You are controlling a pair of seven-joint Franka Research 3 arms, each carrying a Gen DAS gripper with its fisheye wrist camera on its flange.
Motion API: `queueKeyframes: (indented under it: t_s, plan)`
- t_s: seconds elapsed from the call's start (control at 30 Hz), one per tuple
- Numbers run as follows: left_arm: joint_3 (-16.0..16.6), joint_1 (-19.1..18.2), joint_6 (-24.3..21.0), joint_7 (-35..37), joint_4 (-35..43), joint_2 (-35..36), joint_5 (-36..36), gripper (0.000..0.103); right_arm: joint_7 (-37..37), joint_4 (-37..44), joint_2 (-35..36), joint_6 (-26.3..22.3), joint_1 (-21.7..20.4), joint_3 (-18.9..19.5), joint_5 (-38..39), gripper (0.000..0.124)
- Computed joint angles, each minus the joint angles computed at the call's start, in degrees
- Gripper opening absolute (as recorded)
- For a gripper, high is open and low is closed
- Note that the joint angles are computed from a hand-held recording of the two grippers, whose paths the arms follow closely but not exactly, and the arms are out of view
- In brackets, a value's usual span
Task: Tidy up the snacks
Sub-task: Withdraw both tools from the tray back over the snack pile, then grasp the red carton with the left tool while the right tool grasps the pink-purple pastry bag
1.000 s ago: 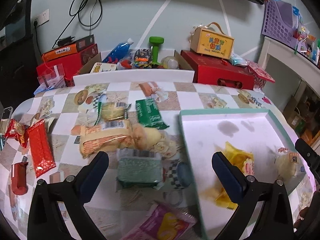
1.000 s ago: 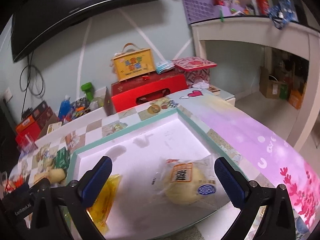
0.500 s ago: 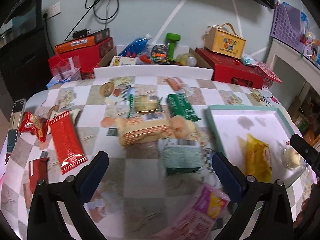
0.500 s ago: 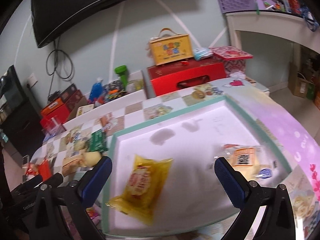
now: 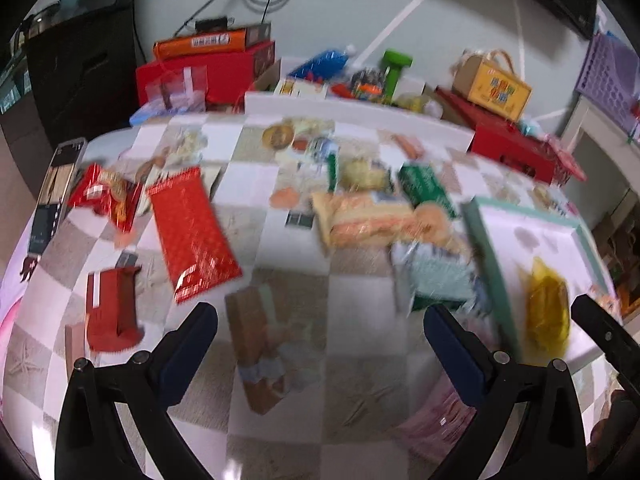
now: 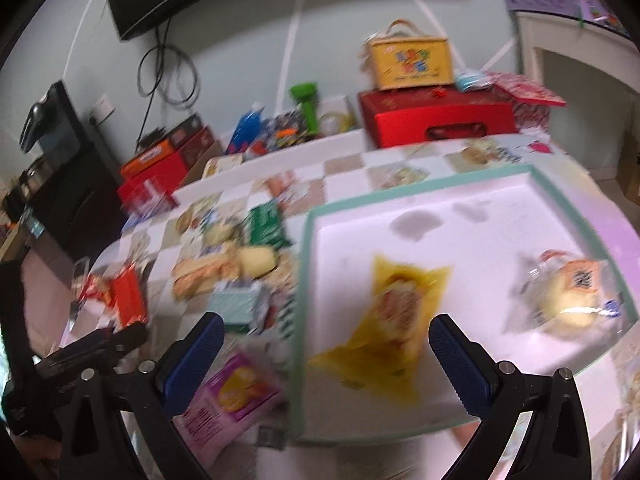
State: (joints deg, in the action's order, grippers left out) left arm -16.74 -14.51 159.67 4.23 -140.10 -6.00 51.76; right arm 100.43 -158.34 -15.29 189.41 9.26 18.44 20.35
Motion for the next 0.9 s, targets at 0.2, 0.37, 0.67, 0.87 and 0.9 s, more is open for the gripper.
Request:
queueKeyframes:
  t_s: [0.2, 0.37, 0.67, 0.87, 0.9]
  plan:
    - [0.4, -1.3, -3.4, 7.2, -1.1, 0.1, -7.5, 0.103, 3.9, 1.7, 0.6, -5.0, -3.2, 5.1, -3.1, 0.103]
    - [0.6, -1.1, -1.8, 9.3, -2.5, -0.6, -9.9, 0.103, 8.1, 2.7, 1.6, -6.9, -3.9, 6.4, -6.9, 0.103]
    - [0.8, 0.5, -0.8, 9.6, -4.6, -2.7, -11.3, 0.103, 16.2, 3.8, 1.8, -8.7, -7.5, 10.2, -16.0, 0.102]
    - [0.8, 2.2, 0.2, 9.4, -6.6, -4.7, -11.8, 0.103, 20.4, 4.5, 1.5, -9.5, -7.5, 10.7, -21.4, 0.092]
    - [0.8, 2.5, 0.3, 9.3, -6.9, -5.2, -11.7, 0.103, 20.9, 4.6, 1.6, -9.6, -7.1, 10.3, -22.1, 0.091]
